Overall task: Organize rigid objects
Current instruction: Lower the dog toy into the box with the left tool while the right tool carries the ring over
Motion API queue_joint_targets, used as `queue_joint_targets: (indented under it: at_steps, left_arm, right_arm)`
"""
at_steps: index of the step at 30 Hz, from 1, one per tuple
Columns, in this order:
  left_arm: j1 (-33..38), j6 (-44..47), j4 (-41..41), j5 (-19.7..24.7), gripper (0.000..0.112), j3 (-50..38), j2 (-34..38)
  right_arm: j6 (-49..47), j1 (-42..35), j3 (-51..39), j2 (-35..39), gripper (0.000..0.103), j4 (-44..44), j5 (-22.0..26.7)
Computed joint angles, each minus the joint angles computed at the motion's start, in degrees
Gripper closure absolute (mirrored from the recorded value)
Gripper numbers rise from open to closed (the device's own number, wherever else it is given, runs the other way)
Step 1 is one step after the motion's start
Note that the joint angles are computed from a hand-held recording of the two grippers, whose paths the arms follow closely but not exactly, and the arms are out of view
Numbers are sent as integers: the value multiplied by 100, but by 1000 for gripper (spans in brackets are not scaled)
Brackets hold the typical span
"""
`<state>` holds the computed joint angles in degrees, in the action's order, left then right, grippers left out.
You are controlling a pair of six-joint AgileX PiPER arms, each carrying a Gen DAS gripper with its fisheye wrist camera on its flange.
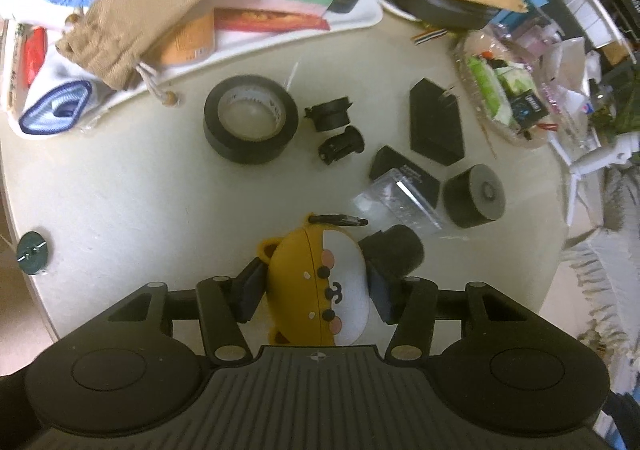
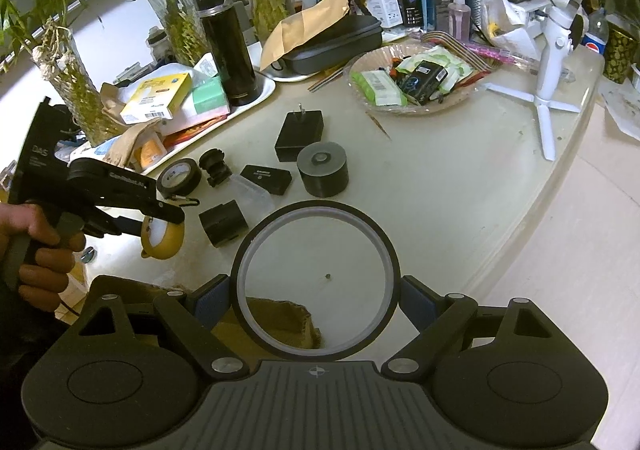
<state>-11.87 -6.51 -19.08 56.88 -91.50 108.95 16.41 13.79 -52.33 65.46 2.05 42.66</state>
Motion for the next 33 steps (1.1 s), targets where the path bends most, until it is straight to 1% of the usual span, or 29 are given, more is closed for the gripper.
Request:
queue_joint_targets:
  at_steps: [12, 21, 25, 33]
  left_arm:
    - [14, 596, -94, -54, 59, 545, -993]
    - [-53, 1012, -44, -92, 59, 1175, -1679]
    - [-40, 1227, -105, -31, 59, 1471, -1991]
    - [-129, 1433, -72, -6, 59, 1978, -2424]
  right_arm:
    - [274, 322, -61, -161, 13, -98, 157]
    - [682, 758, -91, -270, 13, -354, 308]
    - [874, 932, -107, -297, 13, -475, 360]
    - [1286, 1355, -102, -415, 13, -773, 458]
